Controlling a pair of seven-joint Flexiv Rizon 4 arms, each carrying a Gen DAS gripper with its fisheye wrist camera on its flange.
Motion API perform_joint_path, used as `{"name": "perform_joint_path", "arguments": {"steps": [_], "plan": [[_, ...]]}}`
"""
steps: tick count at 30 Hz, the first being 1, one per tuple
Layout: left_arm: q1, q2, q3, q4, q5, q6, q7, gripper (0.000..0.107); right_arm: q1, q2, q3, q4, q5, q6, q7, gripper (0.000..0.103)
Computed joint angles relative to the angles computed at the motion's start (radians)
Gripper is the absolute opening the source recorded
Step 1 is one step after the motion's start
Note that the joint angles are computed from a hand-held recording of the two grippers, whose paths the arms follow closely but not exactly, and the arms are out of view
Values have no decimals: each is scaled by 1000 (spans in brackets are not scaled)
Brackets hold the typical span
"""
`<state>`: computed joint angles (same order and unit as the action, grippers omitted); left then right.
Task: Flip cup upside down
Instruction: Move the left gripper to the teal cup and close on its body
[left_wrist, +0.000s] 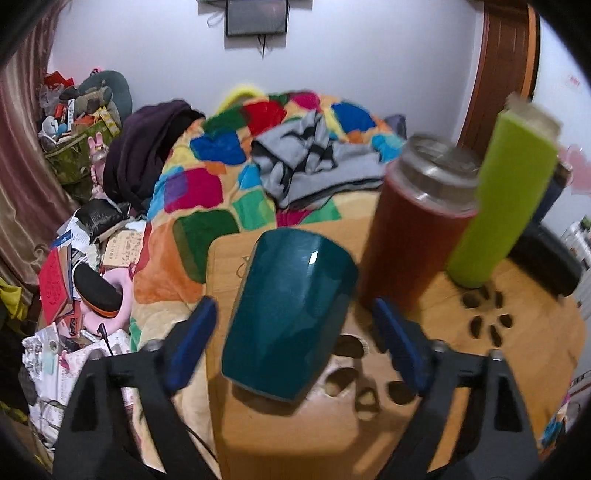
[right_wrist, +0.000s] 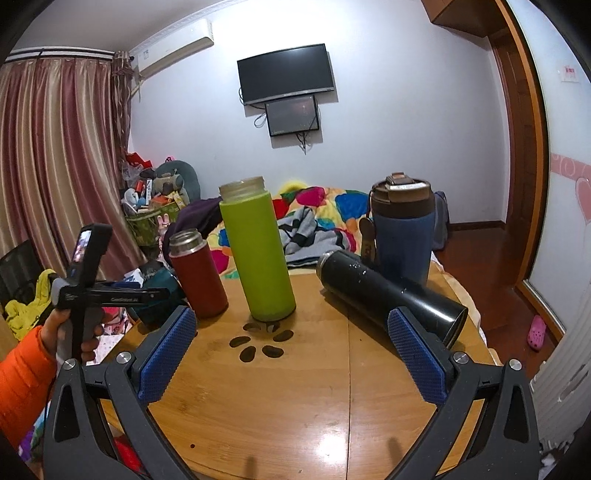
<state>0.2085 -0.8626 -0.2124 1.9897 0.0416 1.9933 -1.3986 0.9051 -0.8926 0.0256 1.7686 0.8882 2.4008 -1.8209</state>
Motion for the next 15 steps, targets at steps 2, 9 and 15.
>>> {"name": "perform_joint_path", "arguments": {"steps": [2,9,15], "plan": [[-4,-16,5,-25,-9,-31,11,83,2,0,-3,-4,10,-9,-6,103],[46,-40,-47,-19,12,-26,19,74,-2,0,-1,-5,7,-30,9,103],[12,-16,-11,47,14,38,-12,74,0,-5,-4,4,-11,-22,29,103]]}}
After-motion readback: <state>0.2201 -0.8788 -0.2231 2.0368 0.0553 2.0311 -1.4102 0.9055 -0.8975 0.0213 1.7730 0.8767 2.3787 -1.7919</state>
